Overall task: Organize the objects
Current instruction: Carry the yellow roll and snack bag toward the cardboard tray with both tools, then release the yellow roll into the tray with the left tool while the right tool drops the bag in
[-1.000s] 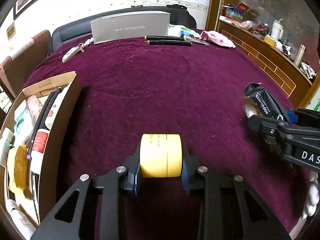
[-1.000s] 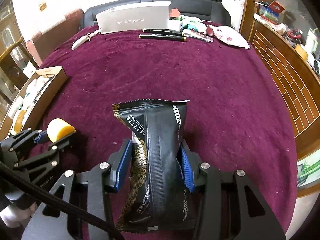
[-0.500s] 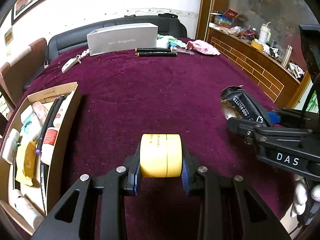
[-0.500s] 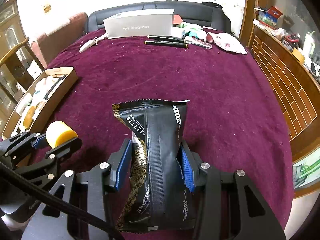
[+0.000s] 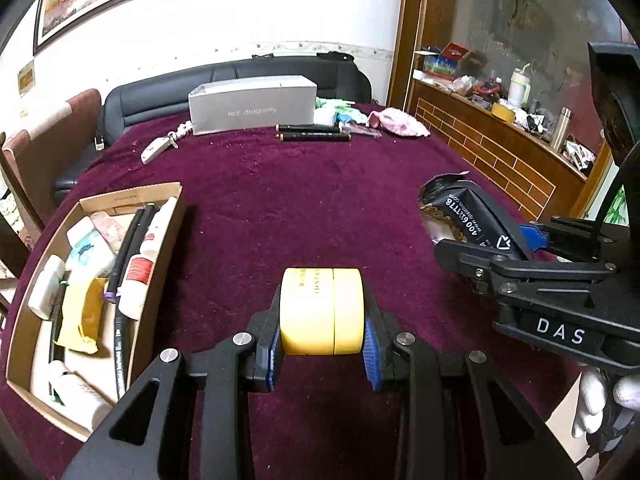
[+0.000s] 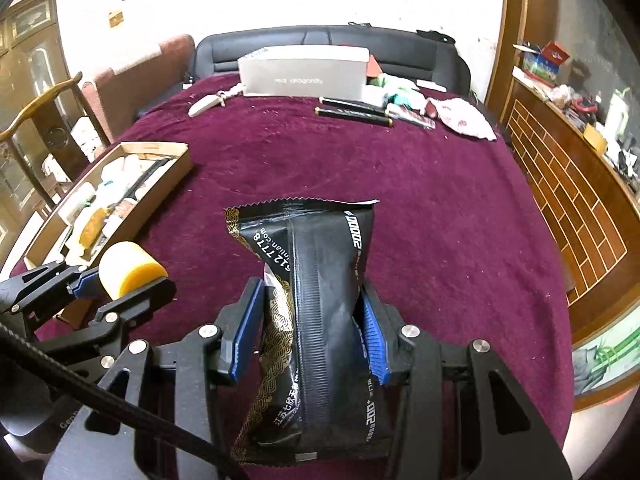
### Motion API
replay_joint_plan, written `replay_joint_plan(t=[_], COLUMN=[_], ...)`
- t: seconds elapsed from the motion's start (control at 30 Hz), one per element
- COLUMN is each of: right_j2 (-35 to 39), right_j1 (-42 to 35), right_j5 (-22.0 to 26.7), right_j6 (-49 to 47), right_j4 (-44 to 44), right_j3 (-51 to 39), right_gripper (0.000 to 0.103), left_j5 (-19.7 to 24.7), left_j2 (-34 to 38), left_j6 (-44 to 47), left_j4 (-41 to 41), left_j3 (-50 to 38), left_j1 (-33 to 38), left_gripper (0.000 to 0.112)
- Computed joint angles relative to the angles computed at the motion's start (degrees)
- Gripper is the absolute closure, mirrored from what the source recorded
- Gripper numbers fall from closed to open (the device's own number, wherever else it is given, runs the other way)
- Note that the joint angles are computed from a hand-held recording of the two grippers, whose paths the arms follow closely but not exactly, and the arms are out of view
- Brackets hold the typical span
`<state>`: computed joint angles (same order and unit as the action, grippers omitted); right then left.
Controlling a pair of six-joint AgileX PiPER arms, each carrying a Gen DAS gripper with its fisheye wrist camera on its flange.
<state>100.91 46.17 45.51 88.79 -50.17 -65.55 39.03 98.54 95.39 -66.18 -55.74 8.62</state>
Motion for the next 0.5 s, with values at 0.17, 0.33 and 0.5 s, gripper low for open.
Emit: replay_joint_plan(t=[0.17,0.33,0.5], right_j2=[0.36,1.37,3.2], right_j1=[2.71,5.34,7.34], right_j5=[2.68,5.47,7.22], right_j6=[0.0,-1.21,-3.25], right_j4=[-1.02,-1.69,-1.76], right_j3=[-2.46,-6.02,-10.23], right_gripper=[0.058,0.058,0.058], left_j5=[2.55,4.87,7.03], left_j2=[-1.75,-2.5,-2.22], left_j6=[2.55,4.08,4.72], left_j4=[-1.59,-2.7,-3.33], left_j3=[1.09,1.2,0.32], left_j1=[3.01,6.16,9.67], left_gripper=[0.084,0.084,0.084])
